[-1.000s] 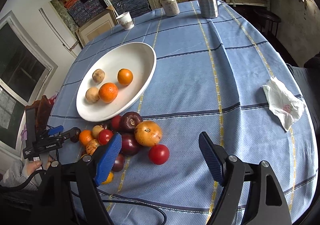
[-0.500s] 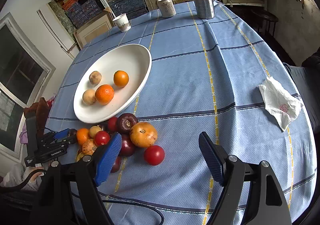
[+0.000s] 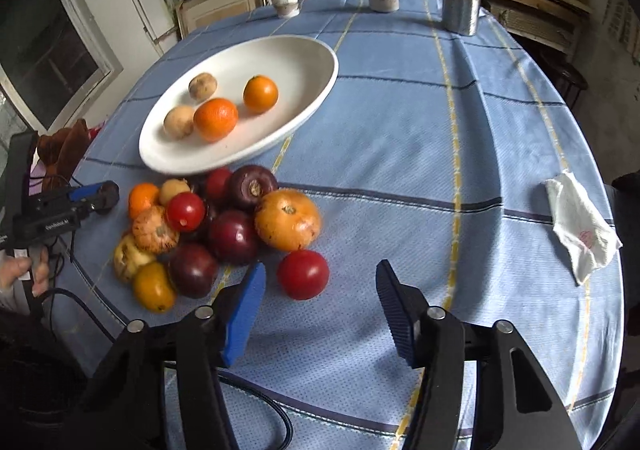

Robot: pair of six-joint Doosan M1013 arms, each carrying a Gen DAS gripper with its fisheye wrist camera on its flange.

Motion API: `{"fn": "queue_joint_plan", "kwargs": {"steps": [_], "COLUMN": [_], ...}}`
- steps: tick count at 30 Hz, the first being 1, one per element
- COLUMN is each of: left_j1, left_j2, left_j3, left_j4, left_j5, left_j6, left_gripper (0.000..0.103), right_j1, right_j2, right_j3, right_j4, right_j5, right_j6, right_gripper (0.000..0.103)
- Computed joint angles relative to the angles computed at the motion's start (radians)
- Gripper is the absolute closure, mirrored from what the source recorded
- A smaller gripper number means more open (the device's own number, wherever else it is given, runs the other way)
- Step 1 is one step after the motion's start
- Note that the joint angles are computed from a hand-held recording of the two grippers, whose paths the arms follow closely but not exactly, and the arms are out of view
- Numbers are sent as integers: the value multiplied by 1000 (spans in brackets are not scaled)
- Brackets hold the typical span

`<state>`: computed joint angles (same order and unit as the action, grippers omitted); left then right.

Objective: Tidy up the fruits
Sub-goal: 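Grasp a dark brown fruit with the left tool while the right tool grasps a red tomato, then carry both items onto the white plate and open both tools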

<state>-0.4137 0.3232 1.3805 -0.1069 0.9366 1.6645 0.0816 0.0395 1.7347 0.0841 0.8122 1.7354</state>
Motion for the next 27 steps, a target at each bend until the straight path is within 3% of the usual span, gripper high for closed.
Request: {"fn": "queue_joint_plan", "kwargs": {"steps": [7,11,18,23,27], "left_j1": [12,14,15,19,8], "left_j2": [-14,-11,-1,31,103], "left_j3": [9,5,-12,-104,-246], "left_j4": [9,10,-4,-44,-62], "left_j5": [4,14,14,-6,-14], "left_j6": [-13,-8,-3,31,75], "left_gripper": [56,56,56,56,56], "right_j1": [-3,-13,-17,-43,-56], "right_j2": [29,40,30,7,39], "right_j3": [-4,-4,-4,-43,-132], "right_j4": [59,114,117,73,71], "right_j5": [9,15,14,-26,-63], "right_j6": [-21,-48,-48,-8,-42], "right_gripper": [58,70,71,71,71]}}
